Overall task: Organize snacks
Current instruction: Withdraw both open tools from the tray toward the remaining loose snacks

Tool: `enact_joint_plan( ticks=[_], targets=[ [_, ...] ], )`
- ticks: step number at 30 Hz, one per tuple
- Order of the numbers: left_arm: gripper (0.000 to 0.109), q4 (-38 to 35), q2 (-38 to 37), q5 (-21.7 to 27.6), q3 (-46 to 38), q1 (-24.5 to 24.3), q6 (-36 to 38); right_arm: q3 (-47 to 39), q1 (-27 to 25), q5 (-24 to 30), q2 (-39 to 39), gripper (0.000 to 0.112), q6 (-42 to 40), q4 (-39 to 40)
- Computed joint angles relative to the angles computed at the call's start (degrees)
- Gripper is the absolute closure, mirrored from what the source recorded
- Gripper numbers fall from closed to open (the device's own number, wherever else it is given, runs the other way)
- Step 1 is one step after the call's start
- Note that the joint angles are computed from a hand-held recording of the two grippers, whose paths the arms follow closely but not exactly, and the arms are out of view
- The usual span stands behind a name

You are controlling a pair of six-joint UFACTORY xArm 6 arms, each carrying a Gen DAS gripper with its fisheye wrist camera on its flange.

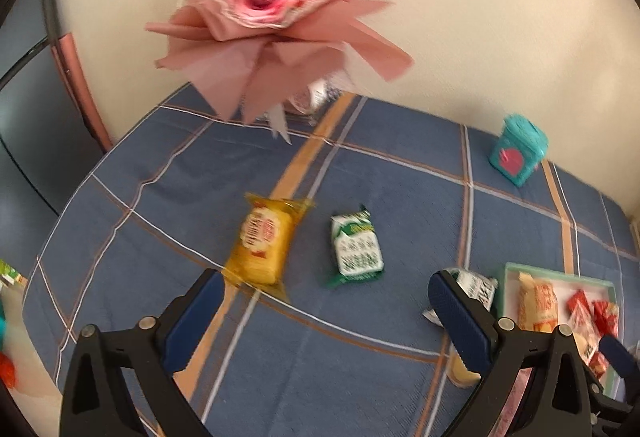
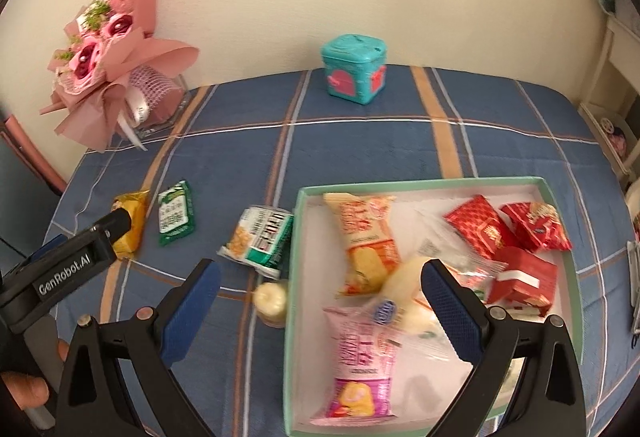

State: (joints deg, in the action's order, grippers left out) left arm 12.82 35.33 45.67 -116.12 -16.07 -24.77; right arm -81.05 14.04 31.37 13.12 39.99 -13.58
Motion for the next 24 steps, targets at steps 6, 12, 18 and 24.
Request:
enact_joint_plan(
  ticks=[6, 12, 18, 24],
  targets=[
    [0.006, -1.52, 0.16, -3.01, 0.47, 2.78, 0.12, -3.28, 1.27, -0.58, 2.75, 0.012, -3.07, 2.43],
    [0.006, -4.34, 3.46, 5.41, -5.11, 4.22, 2.26, -6.58, 2.59, 1.35, 6.29, 0.012, -7.9, 9.66],
    [0.006, -4.05, 7.08, 13.44, -9.37, 3.98, 4.5, -9.76, 3.39, 4.22, 9.96, 0.032, -11.2, 13.72],
    [0.006, -4.85, 7.36, 13.99, -8.92, 4.11, 4.89, -11.76, 3.34, 6.88, 12.62, 0.045, -12.59, 16.44]
  ],
)
